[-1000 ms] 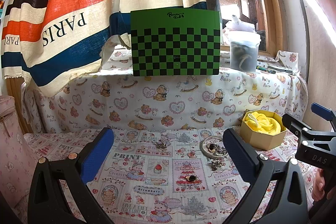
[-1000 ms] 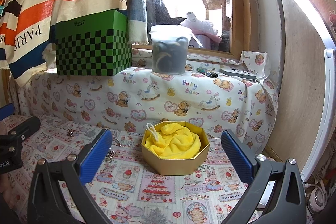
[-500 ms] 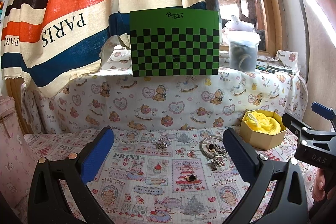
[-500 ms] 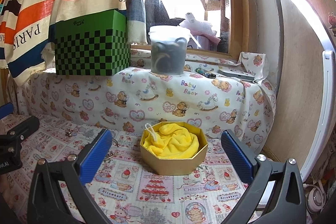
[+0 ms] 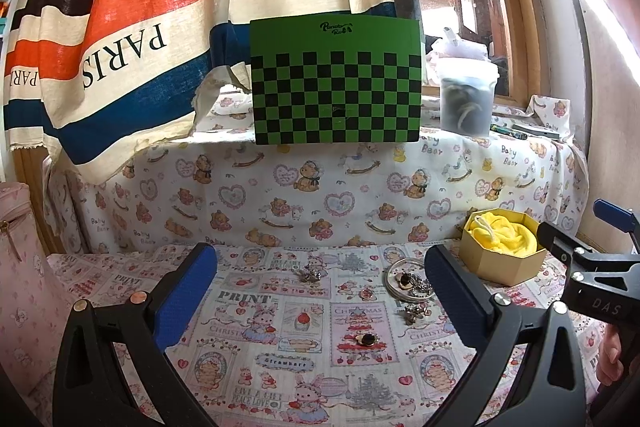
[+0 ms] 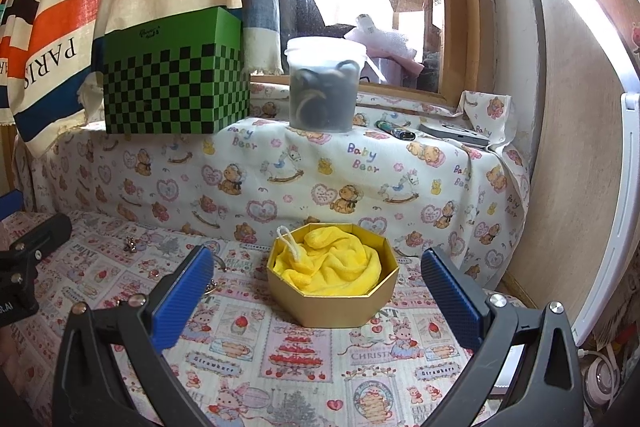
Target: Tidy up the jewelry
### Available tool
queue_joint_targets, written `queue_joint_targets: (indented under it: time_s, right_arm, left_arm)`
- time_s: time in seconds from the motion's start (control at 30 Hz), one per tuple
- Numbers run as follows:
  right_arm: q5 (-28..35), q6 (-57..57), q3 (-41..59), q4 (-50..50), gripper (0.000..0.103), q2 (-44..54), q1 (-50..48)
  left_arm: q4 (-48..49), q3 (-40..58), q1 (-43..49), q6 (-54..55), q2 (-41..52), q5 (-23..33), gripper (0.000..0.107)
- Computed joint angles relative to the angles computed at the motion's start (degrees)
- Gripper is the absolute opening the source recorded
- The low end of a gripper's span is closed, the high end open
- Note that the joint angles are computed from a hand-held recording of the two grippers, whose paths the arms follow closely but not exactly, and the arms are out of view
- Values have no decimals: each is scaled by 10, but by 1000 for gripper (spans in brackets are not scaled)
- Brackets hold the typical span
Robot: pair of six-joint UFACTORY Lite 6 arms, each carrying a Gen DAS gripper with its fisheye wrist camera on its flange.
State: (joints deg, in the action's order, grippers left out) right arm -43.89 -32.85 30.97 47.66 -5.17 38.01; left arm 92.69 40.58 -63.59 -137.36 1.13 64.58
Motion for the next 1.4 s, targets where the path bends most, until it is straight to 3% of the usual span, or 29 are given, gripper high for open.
queue_joint_targets:
  time_s: [0.63,0.73,0.83,0.93,1.0,1.03,1.1,1.17,1.27,1.33,1.4]
  right_arm:
    - [32,14,13,-6,103,10,-22]
    - [34,25,12,-3,103,8,-27]
    - [55,73,6,-44,103,-1,-45]
    - [117,57,31,-53,96,14,-64]
    - [157,58,49,-62,74,29,-79]
    - [186,81,58,-90,70,37,-92]
    - [231,154,71,-169,54,49,-116]
    - [255,214,79,-232,46,58,-132]
    - [269,257,84,-281,42,64,-137]
    - [273,246,87,-273,42,67,-133]
    - [276,254,89,-287,42,66,-132]
  left_arm:
    - [-20,14,21,10,4,-19,103]
    - [14,-11,40,-19,-23,-56,103]
    - [11,1,90,30,-32,-146,102]
    - [-9,10,154,73,-37,-245,91]
    - [-4,7,198,86,-45,-324,76]
    - [9,5,219,87,-48,-366,72]
    - [15,8,237,104,-45,-412,51]
    - [10,19,243,128,-32,-450,42]
    - [-12,32,276,151,-19,-555,19]
    - [10,39,282,133,-10,-582,18]
    - [-32,52,268,179,5,-561,18]
